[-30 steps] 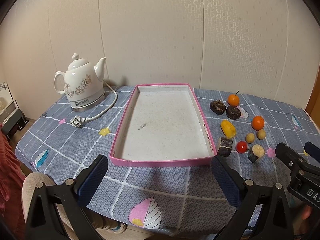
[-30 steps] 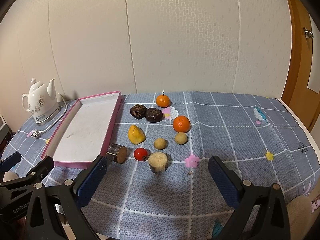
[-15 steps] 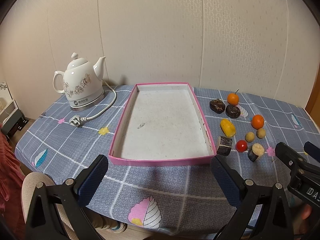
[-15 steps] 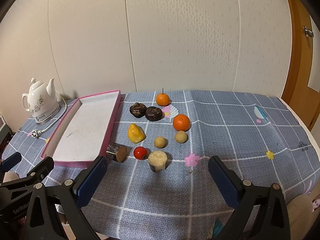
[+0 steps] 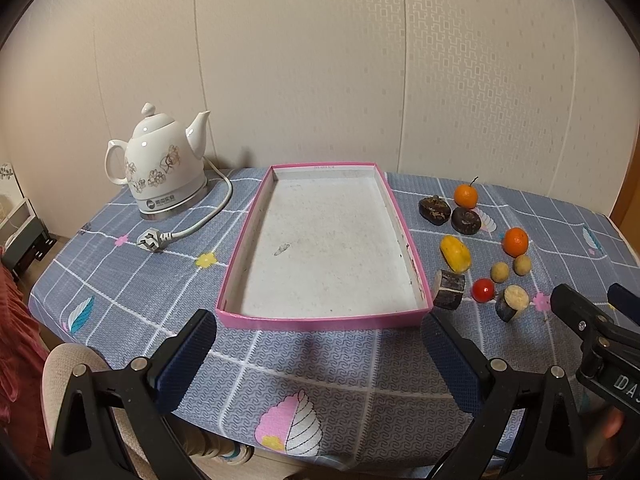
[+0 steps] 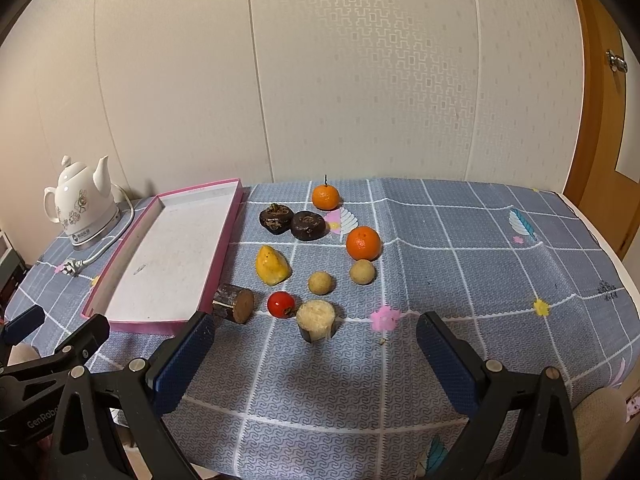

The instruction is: Organize fruits

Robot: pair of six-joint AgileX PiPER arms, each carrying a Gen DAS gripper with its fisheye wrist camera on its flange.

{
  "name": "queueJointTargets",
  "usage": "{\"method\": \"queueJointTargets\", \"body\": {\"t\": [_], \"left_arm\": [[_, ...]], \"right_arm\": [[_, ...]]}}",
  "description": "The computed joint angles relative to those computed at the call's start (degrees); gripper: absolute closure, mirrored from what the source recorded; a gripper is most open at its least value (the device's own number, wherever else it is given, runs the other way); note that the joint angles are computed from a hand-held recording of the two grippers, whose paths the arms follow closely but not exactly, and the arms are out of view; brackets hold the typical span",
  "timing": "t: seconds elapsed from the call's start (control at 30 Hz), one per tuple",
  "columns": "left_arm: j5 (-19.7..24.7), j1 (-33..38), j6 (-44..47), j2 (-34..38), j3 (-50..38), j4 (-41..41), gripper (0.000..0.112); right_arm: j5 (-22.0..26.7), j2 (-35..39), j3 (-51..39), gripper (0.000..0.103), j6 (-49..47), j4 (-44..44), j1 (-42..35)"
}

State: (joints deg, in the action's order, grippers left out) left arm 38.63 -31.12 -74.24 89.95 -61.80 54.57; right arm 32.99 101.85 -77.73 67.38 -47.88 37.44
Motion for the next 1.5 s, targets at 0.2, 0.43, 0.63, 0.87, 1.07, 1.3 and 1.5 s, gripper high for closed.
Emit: {"method": "queueJointTargets", "body": {"t": [0.2,0.43,0.63,0.87,1.07,1.3,1.5], "left_arm": [[-0.1,0.2,0.5,0.3,-0.3,-0.8,0.010],[-2.0,1.4,4.3,0.9,-0.7,-4.3,0.010],[-14.0,6.0,15.4,-1.1,2.5,-15.8,0.010],[-8.8,4.5,20.6,3.8,-0.2,-18.5,0.010],[-12.9,4.3,32.0,4.3,0.4,-27.7,0.010],[-14.2,6.0,37.2,4.5,0.1,-34.8,0.010],[-13.6,5.7,33.9,6.5,-2.0,-29.9,0.010]], "right_arm": [[-0.3,0.1,0.1,0.000,0.1,0.0,-0.2],[-0.4,0.0,0.3,0.000,0.4,0.5,-0.7],[-0.8,-0.4,2.0,0.000,3.2,-1.6,-2.1],[-6.3,-0.6,5.5,0.018,-0.6,2.3,-6.4],[-14.3,1.4,6.3,0.040,-14.1,15.0,-10.3],[-18.0,6.2,2.6,0.045,-35.7,33.1,-12.4],[-12.6,11.7,-4.5,0.045,-43.9,38.7,-11.3]]}}
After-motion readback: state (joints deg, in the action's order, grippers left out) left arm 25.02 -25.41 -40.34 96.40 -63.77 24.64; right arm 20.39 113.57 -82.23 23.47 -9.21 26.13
